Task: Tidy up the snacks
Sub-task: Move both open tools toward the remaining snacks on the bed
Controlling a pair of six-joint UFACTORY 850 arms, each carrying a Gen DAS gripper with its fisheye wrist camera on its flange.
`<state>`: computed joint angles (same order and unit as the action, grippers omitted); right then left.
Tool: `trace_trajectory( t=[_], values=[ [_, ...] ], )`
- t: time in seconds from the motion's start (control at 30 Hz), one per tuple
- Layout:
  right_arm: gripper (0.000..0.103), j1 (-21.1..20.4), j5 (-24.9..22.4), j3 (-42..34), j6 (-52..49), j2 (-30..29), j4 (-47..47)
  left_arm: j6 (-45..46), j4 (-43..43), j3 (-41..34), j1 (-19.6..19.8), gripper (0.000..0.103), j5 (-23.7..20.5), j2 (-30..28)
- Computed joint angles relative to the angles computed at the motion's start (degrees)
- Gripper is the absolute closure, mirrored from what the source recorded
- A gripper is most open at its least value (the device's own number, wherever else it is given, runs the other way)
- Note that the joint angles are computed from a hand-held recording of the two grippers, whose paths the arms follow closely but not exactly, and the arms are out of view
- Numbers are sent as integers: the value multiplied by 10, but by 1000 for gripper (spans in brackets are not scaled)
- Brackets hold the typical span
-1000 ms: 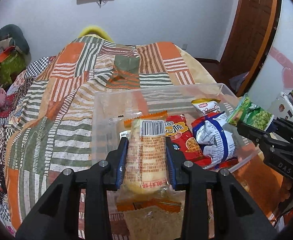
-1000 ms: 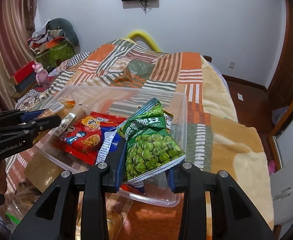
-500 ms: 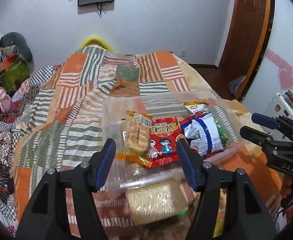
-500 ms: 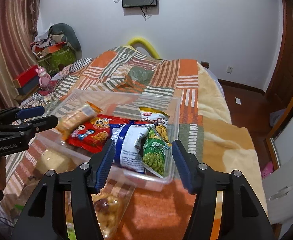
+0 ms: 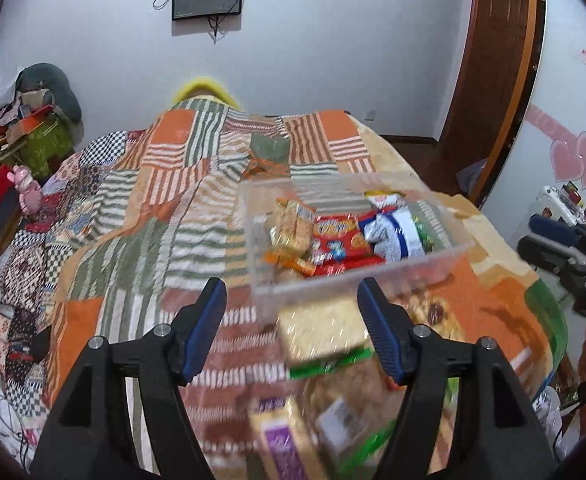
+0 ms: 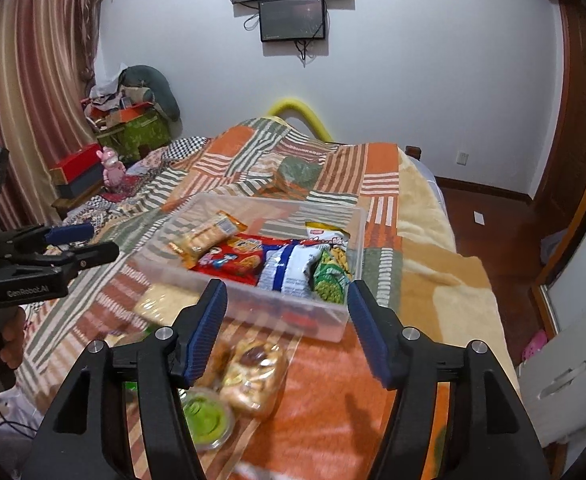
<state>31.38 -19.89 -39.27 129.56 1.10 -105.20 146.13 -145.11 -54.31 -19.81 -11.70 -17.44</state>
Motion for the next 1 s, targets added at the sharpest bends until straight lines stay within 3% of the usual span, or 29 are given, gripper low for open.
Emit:
trace_trajectory(
  t=[0.17,0.5,0.73,1.0],
  values=[
    [43,17,7,16,10,7,8,4,0,47,11,35,1,23],
    [43,38,44,29,61,-11,-13,-86,100,100,31,35,7,22],
    [43,40,76,32,104,-40,-30,-329,331,93,42,35,-20,-17],
    [43,35,104,21,170,-67,-95,-302,309,77,28,35,-24,-50]
  ],
)
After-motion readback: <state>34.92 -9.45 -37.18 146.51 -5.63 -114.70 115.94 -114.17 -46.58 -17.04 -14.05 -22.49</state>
